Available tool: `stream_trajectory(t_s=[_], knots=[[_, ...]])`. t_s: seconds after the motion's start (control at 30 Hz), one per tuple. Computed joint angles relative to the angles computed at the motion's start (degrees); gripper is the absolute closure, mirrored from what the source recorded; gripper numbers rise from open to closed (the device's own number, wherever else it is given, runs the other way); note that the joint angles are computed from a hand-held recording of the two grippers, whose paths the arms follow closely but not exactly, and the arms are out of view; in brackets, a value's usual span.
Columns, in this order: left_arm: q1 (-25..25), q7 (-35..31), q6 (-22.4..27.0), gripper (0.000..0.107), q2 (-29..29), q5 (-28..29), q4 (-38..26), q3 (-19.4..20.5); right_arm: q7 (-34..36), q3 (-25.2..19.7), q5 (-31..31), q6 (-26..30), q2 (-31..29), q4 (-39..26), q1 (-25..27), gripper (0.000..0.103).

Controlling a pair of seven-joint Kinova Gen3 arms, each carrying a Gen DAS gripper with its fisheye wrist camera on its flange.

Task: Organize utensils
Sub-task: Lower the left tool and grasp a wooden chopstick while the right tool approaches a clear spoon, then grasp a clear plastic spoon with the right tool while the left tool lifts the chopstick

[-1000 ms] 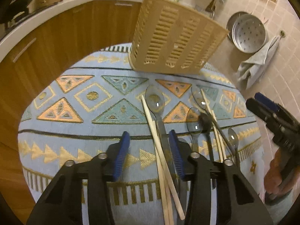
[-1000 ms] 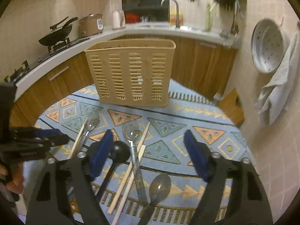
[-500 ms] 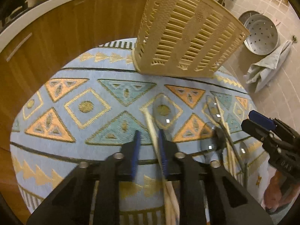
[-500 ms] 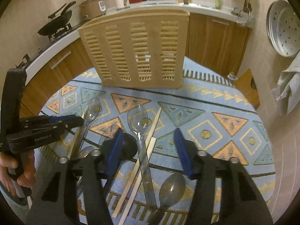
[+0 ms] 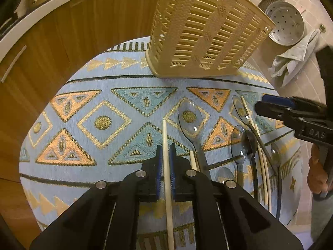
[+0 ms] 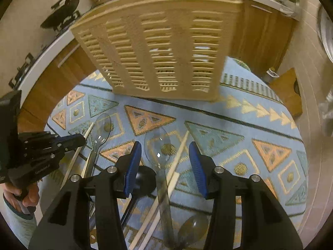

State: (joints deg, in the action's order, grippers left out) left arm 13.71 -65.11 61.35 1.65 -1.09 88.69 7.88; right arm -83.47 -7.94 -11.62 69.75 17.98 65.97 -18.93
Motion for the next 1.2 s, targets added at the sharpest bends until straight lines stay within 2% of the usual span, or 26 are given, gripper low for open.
stream_trajectory(t_s=[0.07,0.17,0.23,0.47,0.5,0.57,0.6,0.67,0.77,0.83,0.9,0.97,1.0,1.1,1.2], knots=[[0.46,-0.21,2.23,0.099,0.97,0.03,-1.72,-0.1,0.3,-0.26,-0.36,3.99,2.98,-3.94,-0.21,0.059],[3.92,-3.0,7.15,0.099,2.72,2.39,-5.16,-4.95,1.01,-0.34,0.11,7.01,5.82,-7.4,-1.05,0.059],[4.01,-4.96,9.55,0.099,3.52,3.53,-6.65,-5.78,1.22,-0.16,0.87,8.93,7.3,-9.15,-1.79,0.059],[5.22,-5.35,15.92,0.099,6.72,1.74,-12.02,-5.13,3.34,0.68,8.11,10.83,6.73,-9.13,-6.95,0.059],[5.69,-5.01,16.86,0.099,7.29,1.09,-12.94,-5.13,3.03,0.78,8.92,10.51,6.37,-8.45,-7.66,0.06],[7.07,-4.16,18.91,0.101,8.63,-0.99,-14.97,-5.03,2.96,0.66,9.23,11.66,6.63,-9.29,-8.15,0.074],[7.13,-3.53,19.26,0.103,9.0,-2.62,-15.29,-3.78,2.66,0.69,9.31,12.19,6.82,-9.72,-8.4,0.074],[6.02,-1.95,17.15,0.104,8.52,-4.95,-13.8,-0.54,3.2,0.41,8.83,11.5,6.3,-8.85,-8.25,0.074],[6.62,1.81,10.16,0.104,4.86,-6.34,-8.8,-0.92,6.88,6.41,4.18,6.39,2.68,-3.6,-11.51,0.074],[5.03,4.88,5.5,0.104,1.6,-6.13,-5.85,0.12,9.71,8.8,-0.48,1.87,-0.99,0.67,-11.72,0.074],[5.4,9.54,0.84,0.104,-1.66,-8.34,-2.75,0.67,13.3,8.75,-5.14,-2.79,-5.4,5.27,-9.81,0.074],[8.21,14.2,-3.82,0.104,-5.18,-12.79,-0.07,-0.19,17.39,10.0,-9.8,-7.45,-8.97,9.57,-9.16,0.074],[8.27,16.53,-6.15,0.104,-6.22,-14.67,0.81,0.6,19.09,9.38,-12.13,-9.77,-11.05,11.74,-7.81,0.074],[3.37,23.52,-13.15,0.104,-10.23,-21.66,3.82,7.7,24.3,5.11,-19.12,-13.43,-14.07,14.46,-0.6,0.074],[-4.59,30.26,-20.05,0.104,-14.18,-28.65,6.36,15.29,27.98,0.92,-26.11,-14.68,-15.87,14.64,7.36,0.074]])
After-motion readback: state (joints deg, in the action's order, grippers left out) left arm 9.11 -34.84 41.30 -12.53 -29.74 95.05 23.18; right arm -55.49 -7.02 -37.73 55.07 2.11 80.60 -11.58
